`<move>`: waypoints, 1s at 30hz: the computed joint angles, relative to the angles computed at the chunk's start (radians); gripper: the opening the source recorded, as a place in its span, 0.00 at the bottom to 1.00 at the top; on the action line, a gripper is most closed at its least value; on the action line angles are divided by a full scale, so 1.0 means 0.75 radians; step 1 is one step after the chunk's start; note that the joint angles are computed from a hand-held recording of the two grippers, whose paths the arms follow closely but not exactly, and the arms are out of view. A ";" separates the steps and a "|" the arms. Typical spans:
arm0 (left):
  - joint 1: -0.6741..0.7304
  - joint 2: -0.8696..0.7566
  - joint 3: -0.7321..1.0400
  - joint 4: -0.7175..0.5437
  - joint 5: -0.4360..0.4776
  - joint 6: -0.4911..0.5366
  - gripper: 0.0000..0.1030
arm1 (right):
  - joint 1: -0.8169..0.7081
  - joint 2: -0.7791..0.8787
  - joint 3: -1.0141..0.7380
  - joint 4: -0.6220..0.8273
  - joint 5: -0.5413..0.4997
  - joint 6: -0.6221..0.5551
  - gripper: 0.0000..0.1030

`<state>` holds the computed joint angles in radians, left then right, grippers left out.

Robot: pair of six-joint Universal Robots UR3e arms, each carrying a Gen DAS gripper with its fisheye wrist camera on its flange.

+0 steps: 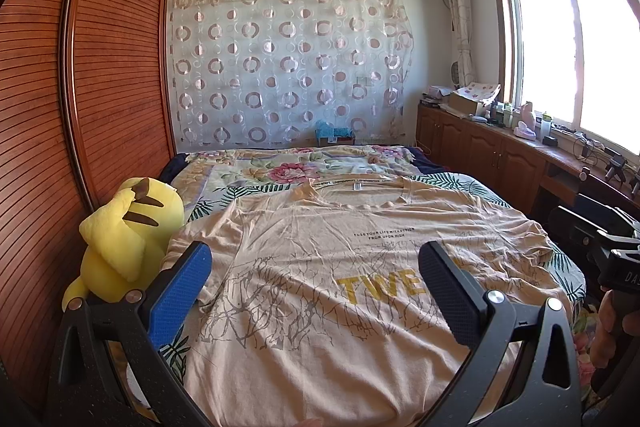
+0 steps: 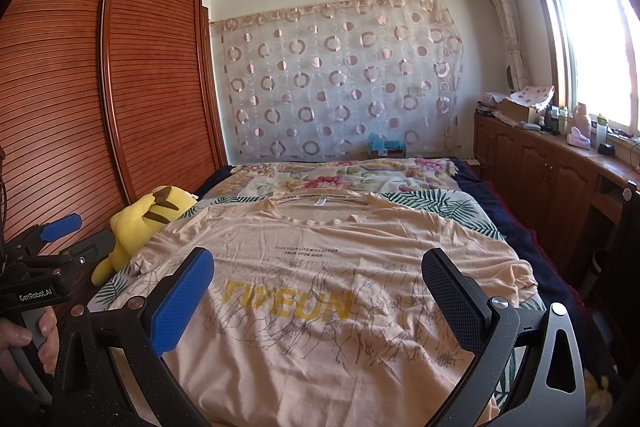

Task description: Fold small clothes

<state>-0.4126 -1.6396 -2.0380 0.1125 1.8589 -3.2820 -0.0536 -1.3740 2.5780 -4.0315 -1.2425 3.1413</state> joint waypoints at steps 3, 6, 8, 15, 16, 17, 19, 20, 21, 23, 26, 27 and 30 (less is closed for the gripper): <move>0.000 0.000 0.000 0.000 0.000 0.000 1.00 | -0.004 -0.006 0.005 0.000 0.004 -0.001 1.00; 0.000 0.001 0.000 0.000 0.000 0.000 1.00 | -0.004 -0.005 0.006 -0.001 0.004 -0.001 1.00; -0.001 0.000 0.000 0.002 0.001 0.001 1.00 | -0.005 -0.005 0.006 -0.001 0.006 -0.001 1.00; -0.001 0.000 -0.002 0.003 0.000 0.001 1.00 | -0.004 -0.004 0.007 -0.003 0.003 0.000 1.00; -0.001 -0.001 0.000 0.003 0.001 0.001 1.00 | -0.005 -0.005 0.008 -0.004 0.004 -0.001 1.00; -0.001 0.002 -0.003 0.002 0.002 0.001 1.00 | -0.003 -0.003 0.006 -0.005 0.002 -0.001 1.00; -0.001 -0.001 -0.001 0.004 0.002 0.002 1.00 | -0.004 -0.002 0.008 -0.007 0.004 -0.001 1.00; -0.001 -0.001 -0.001 0.005 0.002 0.002 1.00 | -0.003 -0.002 0.007 -0.006 0.002 -0.001 1.00; -0.001 -0.002 0.000 0.005 0.002 0.001 1.00 | -0.002 -0.001 0.006 -0.006 0.002 -0.001 1.00; -0.001 -0.002 0.000 0.005 0.002 0.001 1.00 | -0.001 -0.001 0.005 -0.006 0.000 0.000 1.00; -0.002 -0.002 -0.001 0.005 0.003 0.002 1.00 | -0.001 -0.001 0.005 -0.007 0.000 -0.001 1.00; -0.002 -0.002 -0.001 0.007 0.002 0.002 1.00 | 0.002 0.005 0.003 -0.011 -0.003 -0.001 1.00; -0.002 0.000 -0.003 0.006 0.002 0.002 1.00 | 0.002 0.004 0.003 -0.009 -0.003 0.000 1.00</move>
<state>-0.4138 -1.6398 -2.0400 0.1168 1.8601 -3.2803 -0.0523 -1.3711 2.5807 -4.0383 -1.2444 3.1411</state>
